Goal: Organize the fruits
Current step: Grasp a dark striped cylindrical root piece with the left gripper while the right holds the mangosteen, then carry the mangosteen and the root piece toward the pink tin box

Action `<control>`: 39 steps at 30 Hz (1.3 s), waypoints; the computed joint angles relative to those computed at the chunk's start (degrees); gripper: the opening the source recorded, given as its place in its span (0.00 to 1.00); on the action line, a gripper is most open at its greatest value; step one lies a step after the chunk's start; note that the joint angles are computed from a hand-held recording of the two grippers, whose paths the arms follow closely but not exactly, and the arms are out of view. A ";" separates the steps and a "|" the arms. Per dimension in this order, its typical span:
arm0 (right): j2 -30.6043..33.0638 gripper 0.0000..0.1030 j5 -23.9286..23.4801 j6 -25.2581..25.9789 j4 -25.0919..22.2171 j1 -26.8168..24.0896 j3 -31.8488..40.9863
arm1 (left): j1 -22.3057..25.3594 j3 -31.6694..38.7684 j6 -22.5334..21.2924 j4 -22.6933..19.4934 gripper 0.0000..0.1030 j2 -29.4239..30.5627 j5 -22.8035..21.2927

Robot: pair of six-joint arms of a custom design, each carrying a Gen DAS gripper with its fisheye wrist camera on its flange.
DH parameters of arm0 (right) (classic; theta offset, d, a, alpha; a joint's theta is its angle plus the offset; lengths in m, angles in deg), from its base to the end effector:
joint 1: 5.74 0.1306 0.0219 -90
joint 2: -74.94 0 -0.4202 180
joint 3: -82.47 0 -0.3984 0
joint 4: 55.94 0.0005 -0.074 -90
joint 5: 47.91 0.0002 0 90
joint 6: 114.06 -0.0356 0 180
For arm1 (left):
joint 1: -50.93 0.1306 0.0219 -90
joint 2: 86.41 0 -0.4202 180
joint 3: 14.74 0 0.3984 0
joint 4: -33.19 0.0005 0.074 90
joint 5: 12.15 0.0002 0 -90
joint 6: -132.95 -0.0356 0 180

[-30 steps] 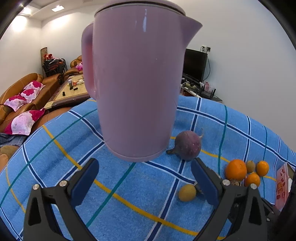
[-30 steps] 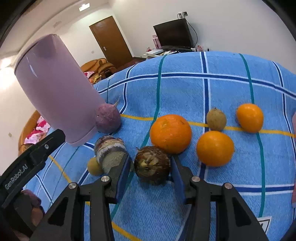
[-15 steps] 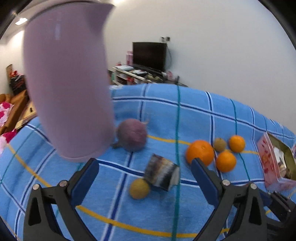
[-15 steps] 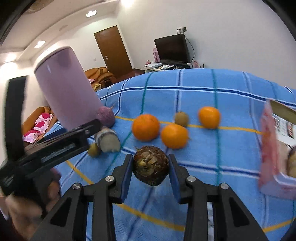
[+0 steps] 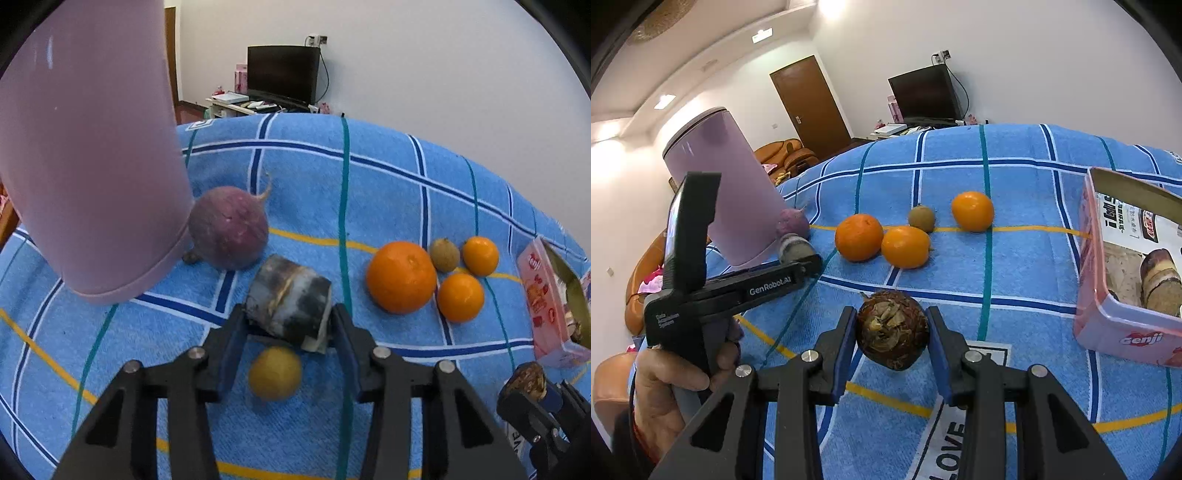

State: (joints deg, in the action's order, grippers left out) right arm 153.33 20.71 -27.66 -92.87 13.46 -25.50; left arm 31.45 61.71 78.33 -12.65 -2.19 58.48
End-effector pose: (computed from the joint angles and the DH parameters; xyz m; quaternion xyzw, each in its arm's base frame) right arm 0.3842 0.1470 0.4245 -0.1953 0.8838 0.2439 0.3482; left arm 0.4167 -0.1354 0.4081 -0.1815 0.9202 0.0001 0.3468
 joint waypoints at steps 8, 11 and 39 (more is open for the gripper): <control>-2.45 0.38 2.20 -0.04 5.68 -0.34 -1.99 | -2.68 -3.80 -0.29 7.75 0.46 -4.98 -8.10; -4.07 0.38 0.77 -0.41 9.20 -1.20 -3.16 | -5.37 -4.19 -3.06 11.11 0.46 -5.43 -13.99; -6.65 0.38 -2.42 2.17 10.03 -10.72 -3.88 | -17.76 0.42 -1.56 8.92 0.46 -0.82 -26.70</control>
